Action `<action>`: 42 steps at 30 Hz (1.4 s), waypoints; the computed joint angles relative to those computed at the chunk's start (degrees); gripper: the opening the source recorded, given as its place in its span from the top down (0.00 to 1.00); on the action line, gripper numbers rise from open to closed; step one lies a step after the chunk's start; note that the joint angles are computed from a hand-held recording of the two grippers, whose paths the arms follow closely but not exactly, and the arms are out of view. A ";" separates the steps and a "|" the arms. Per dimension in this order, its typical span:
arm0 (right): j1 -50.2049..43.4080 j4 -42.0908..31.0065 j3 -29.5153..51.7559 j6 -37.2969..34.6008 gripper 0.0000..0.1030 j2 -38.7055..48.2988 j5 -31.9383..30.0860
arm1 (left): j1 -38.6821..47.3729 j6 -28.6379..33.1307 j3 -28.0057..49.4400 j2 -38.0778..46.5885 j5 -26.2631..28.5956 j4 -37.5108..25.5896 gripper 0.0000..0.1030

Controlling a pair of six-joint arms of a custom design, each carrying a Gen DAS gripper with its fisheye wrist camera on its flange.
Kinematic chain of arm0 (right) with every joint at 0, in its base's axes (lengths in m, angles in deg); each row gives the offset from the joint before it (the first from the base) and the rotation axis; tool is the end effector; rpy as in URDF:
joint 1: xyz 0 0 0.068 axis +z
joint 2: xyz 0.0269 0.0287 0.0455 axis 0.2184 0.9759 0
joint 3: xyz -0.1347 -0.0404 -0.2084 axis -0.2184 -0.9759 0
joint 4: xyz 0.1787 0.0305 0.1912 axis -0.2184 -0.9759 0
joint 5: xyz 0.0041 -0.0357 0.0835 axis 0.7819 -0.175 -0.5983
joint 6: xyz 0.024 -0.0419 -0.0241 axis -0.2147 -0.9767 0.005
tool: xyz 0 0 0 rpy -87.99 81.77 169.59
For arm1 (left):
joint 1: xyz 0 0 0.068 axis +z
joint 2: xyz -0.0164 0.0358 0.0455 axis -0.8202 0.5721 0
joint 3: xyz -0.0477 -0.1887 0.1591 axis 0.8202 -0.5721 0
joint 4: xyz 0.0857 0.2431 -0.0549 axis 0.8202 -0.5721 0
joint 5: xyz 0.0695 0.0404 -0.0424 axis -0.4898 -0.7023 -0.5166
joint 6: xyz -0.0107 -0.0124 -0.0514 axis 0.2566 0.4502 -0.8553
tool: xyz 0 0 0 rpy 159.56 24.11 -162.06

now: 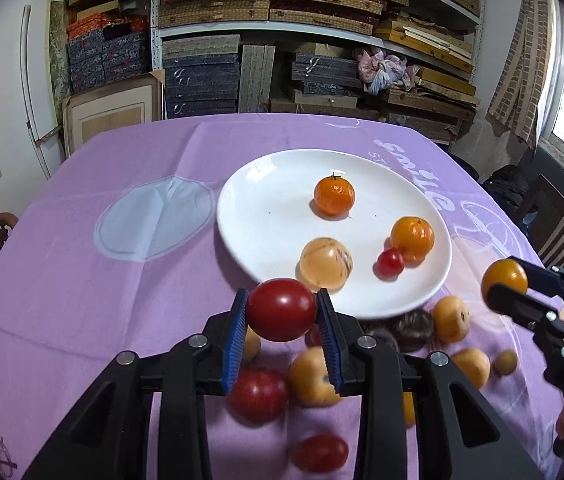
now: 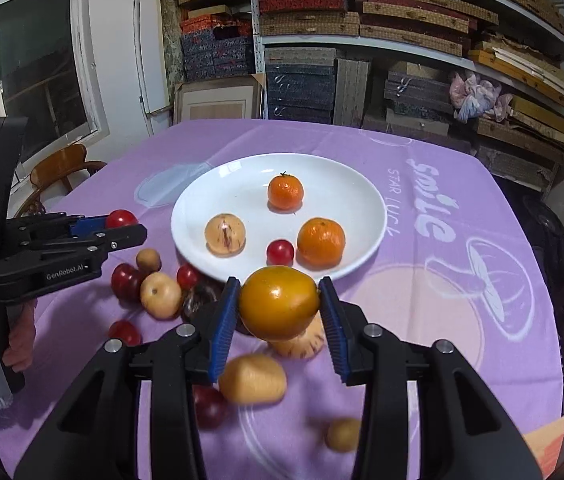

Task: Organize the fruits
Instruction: 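Lower both tomatoes onto the white plate and open both tools, then withdraw both open tools from the white plate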

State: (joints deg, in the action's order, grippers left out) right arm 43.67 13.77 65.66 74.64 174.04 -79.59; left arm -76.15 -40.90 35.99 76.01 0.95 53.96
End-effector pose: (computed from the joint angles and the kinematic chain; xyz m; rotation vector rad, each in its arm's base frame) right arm 0.2866 0.1651 0.0420 -0.2657 2.2720 0.2025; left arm 0.3390 -0.1293 0.0494 0.2662 2.3494 -0.2059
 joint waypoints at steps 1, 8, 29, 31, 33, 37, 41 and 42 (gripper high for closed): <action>-0.62 -2.31 3.59 -0.18 0.62 2.29 -0.80 | 0.18 -0.47 4.04 2.53 0.35 -2.47 0.67; -3.40 -9.81 19.38 -0.15 0.61 13.57 -3.57 | 0.54 0.27 22.89 15.01 -0.67 -12.01 0.66; 0.43 48.14 -29.38 11.42 0.04 5.98 10.65 | 8.67 -3.52 -18.63 -9.53 3.24 10.10 0.10; 0.80 52.95 -30.81 12.12 0.04 8.98 10.96 | 7.18 -3.44 -22.09 -9.35 2.50 13.56 0.10; 1.35 55.78 -31.21 12.54 0.04 11.21 12.03 | 4.72 -3.81 -24.27 -8.35 0.87 16.80 0.10; 1.13 55.64 -31.18 13.22 0.04 11.60 11.43 | -1.73 -2.49 -25.60 -6.03 -4.00 19.85 0.10; 1.59 53.80 -30.70 13.37 0.04 11.11 11.59 | -6.15 -1.50 -25.32 -3.47 -8.96 22.47 0.10; 1.66 53.14 -30.46 13.43 0.04 10.93 11.65 | -6.46 -1.41 -24.91 -2.85 -9.22 22.84 0.10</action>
State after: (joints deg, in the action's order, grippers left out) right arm 45.33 66.91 35.20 88.08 184.97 -67.94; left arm -82.61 -42.31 11.08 73.16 -8.28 76.80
